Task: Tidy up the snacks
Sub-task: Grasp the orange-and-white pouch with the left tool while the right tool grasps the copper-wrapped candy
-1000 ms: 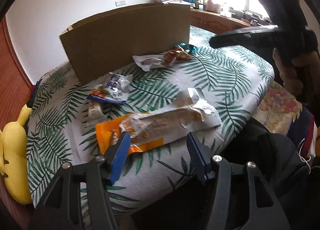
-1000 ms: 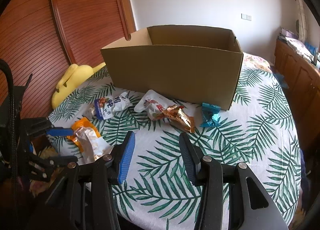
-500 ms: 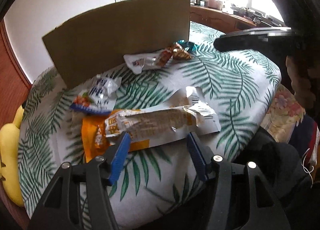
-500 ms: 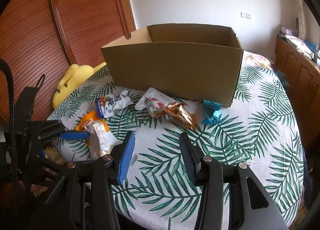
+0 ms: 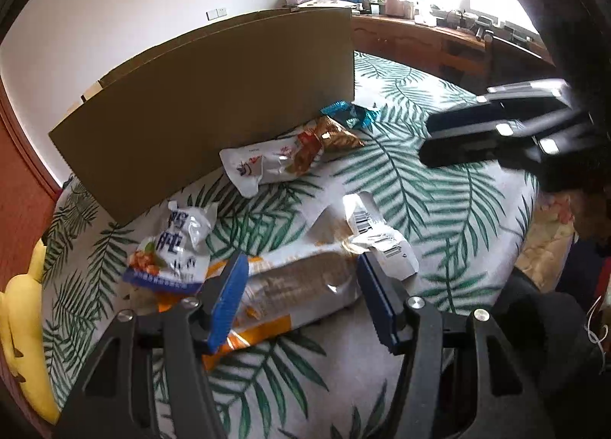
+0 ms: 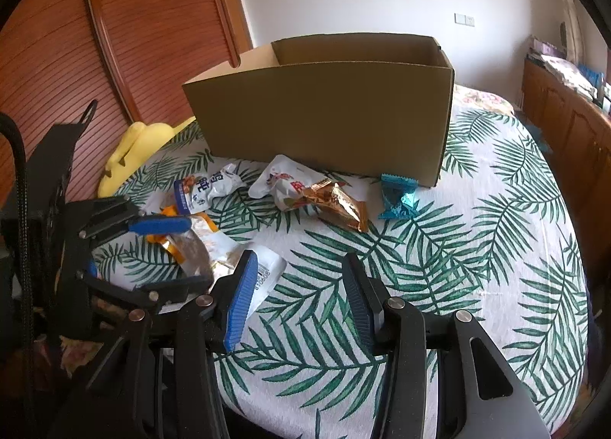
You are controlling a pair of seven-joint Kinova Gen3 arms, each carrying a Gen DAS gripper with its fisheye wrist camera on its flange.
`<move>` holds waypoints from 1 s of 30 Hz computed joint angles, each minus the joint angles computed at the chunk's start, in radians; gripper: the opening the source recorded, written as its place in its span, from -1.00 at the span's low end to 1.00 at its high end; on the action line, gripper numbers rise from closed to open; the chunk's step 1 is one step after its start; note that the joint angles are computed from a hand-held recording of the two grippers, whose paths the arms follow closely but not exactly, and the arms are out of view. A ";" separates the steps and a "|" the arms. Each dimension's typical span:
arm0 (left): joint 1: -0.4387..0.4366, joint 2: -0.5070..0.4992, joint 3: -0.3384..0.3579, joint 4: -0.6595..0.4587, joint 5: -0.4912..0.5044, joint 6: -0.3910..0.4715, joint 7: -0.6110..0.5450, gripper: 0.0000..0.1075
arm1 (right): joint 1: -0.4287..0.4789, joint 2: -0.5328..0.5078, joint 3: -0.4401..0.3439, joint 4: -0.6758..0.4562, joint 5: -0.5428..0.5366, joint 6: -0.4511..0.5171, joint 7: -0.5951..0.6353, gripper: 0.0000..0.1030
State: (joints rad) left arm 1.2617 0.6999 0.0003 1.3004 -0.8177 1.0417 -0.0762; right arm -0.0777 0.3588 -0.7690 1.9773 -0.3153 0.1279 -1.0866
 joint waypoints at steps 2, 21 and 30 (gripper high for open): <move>-0.046 -0.014 0.017 0.010 0.027 -0.046 -0.027 0.11 | 0.004 0.001 -0.005 0.001 -0.001 -0.001 -0.001 -0.10; -0.111 -0.046 0.025 0.040 0.193 -0.152 -0.154 0.29 | -0.084 0.023 0.096 -0.029 0.041 -0.014 -0.060 -0.10; -0.083 -0.041 0.007 0.051 0.170 -0.159 -0.119 0.32 | -0.178 0.060 0.212 -0.104 0.073 0.026 -0.116 -0.10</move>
State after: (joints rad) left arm 1.1788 0.6591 0.0073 1.3519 -0.6482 0.8832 -0.1948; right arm -0.2558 0.4183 -0.5568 1.8736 -0.2425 0.1540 -1.2030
